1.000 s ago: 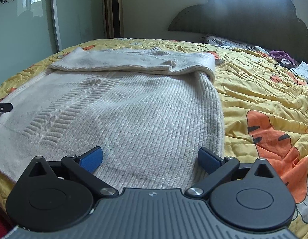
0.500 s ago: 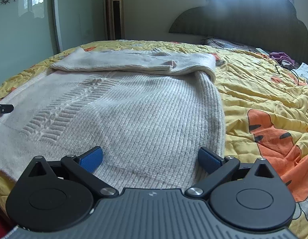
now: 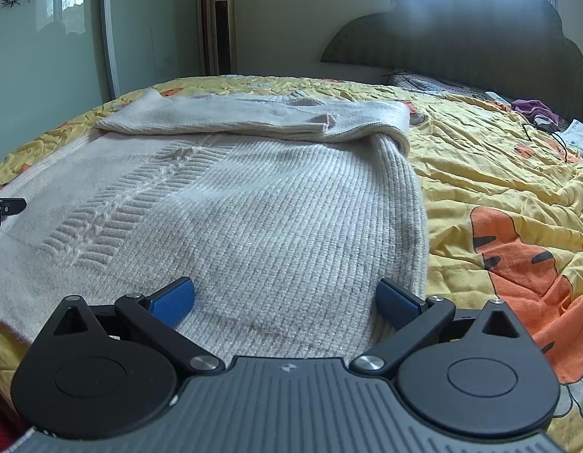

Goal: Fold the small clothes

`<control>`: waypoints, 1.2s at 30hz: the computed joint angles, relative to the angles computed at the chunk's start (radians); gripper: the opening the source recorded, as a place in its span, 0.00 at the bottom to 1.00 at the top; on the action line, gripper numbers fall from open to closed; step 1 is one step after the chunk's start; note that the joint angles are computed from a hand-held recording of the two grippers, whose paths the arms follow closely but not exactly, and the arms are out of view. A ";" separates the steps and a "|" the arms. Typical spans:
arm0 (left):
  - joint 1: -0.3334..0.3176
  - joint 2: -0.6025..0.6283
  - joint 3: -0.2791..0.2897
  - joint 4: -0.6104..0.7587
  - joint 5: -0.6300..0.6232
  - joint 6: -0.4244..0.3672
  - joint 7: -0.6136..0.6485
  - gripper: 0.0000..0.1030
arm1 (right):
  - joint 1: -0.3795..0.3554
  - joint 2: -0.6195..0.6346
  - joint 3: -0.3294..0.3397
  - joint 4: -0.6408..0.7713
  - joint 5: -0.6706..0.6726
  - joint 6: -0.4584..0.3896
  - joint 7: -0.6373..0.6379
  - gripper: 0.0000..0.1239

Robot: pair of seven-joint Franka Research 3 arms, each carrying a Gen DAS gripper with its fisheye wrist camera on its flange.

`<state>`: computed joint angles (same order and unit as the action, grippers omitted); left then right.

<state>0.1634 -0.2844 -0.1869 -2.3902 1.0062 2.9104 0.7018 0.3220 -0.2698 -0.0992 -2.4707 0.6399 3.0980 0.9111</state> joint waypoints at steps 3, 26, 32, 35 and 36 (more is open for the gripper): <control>0.005 -0.001 -0.005 0.001 0.017 -0.001 -0.014 0.89 | 0.015 0.002 -0.012 0.001 0.013 0.005 -0.015 0.83; -0.074 -0.033 0.077 -0.037 -0.151 0.027 0.194 0.89 | -0.009 -0.010 0.008 -0.004 -0.004 0.002 0.007 0.83; -0.280 -0.118 0.289 -0.124 -0.512 0.069 0.595 0.89 | 0.074 -0.073 -0.100 0.008 0.151 -0.069 -0.067 0.82; -0.371 -0.145 0.371 -0.133 -0.653 0.030 0.719 0.89 | 0.075 -0.094 -0.134 0.029 0.255 -0.146 -0.099 0.82; -0.393 -0.146 0.392 -0.130 -0.697 0.014 0.750 0.89 | 0.074 -0.099 -0.144 0.034 0.289 -0.169 -0.117 0.82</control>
